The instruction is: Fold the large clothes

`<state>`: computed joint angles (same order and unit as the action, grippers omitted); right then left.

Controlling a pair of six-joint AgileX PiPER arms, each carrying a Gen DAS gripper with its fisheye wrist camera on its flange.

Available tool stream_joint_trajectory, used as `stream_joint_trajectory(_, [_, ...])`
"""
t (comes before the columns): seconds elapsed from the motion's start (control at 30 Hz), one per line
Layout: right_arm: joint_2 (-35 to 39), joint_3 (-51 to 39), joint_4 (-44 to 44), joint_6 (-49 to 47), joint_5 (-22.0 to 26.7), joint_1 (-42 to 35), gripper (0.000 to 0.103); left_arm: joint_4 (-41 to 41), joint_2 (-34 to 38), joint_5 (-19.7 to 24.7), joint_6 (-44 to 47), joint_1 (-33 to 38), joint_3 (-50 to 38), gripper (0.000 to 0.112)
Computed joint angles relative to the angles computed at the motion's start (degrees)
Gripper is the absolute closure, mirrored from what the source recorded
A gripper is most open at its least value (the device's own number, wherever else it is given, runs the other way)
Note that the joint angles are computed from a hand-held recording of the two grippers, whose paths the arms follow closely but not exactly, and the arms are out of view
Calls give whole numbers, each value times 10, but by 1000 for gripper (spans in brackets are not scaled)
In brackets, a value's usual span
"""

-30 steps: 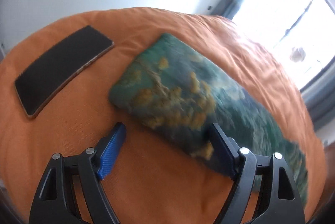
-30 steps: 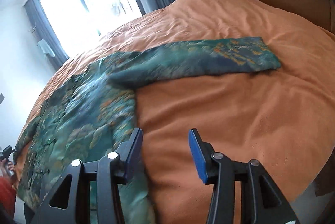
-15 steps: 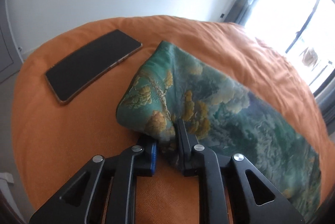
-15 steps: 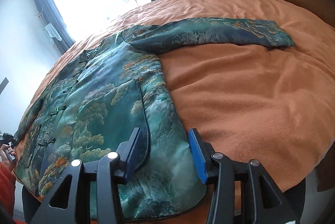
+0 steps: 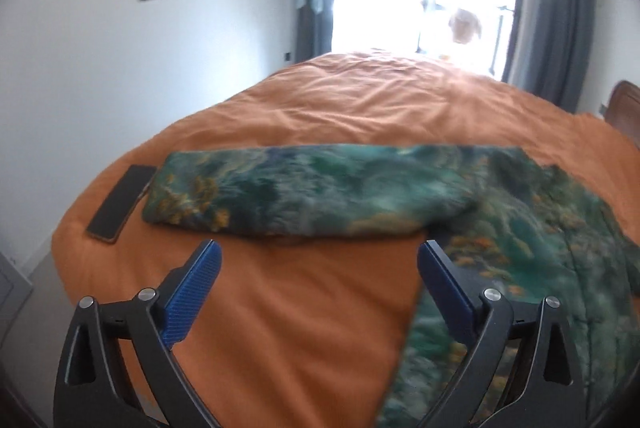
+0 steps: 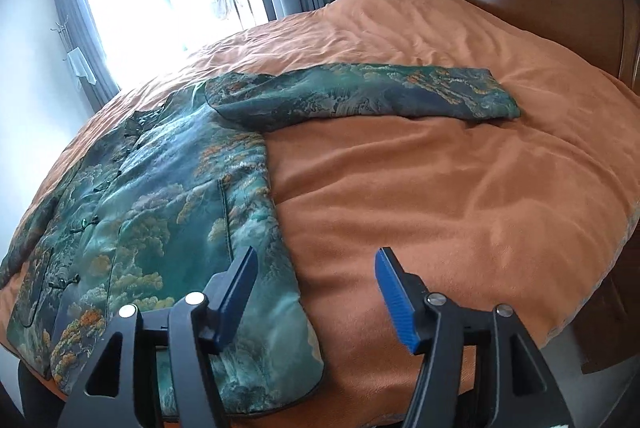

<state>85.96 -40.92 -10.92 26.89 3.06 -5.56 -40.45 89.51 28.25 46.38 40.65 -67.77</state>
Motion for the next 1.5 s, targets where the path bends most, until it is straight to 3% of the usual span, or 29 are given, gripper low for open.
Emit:
stream_joint_trajectory(0.1, [-4,-53,-76,54,48,3,41,-23,-34,76,5,-32,4,13])
stream_joint_trajectory(0.17, [-8,-82,-46,3,65,-1,41,-13,-43,90,-30,-76,5,13])
stream_joint_trajectory(0.23, [-10,-112,49,-112,67,-14,41,-2,-53,80,-62,-119,16,12])
stream_joint_trajectory(0.33, [7,-182,204,-283,87,-54,38,64,-56,27,-144,-196,30,12])
stream_joint_trajectory(0.4, [46,-246,301,-390,113,-96,31,118,-30,30,-187,-236,15,11])
stream_joint_trajectory(0.5, [148,-346,414,-465,169,-171,31,159,8,46,-212,-281,6,12])
stream_joint_trajectory(0.57, [220,-395,481,-475,202,-220,31,183,12,41,-223,-306,15,12])
stream_joint_trajectory(0.7, [343,-468,548,-408,252,-295,31,181,-5,31,-197,-329,41,10])
stream_joint_trajectory(0.8, [401,-518,601,-381,259,-323,31,195,-8,39,-208,-334,37,10])
stream_joint_trajectory(0.87, [444,-580,591,-349,269,-327,31,170,-7,51,-196,-324,33,10])
stream_joint_trajectory(0.9, [474,-625,574,-317,289,-329,40,147,-7,59,-179,-315,33,10])
stream_joint_trajectory(0.93, [504,-671,557,-285,311,-332,72,127,-8,66,-164,-306,34,10])
stream_joint_trajectory(1.03, [505,-695,476,-200,293,-316,94,87,-22,77,-125,-283,50,10])
stream_joint_trajectory(1.13, [431,-654,414,-214,244,-268,94,67,-43,57,-83,-269,85,10])
stream_joint_trajectory(1.23, [368,-665,388,-244,260,-205,94,97,-48,11,-90,-281,119,10])
stream_joint_trajectory(1.37, [342,-771,332,-247,326,-99,94,56,-47,-29,-57,-271,161,10])
stream_joint_trajectory(1.5, [424,-986,239,-193,435,25,94,13,-49,-38,-17,-236,198,11])
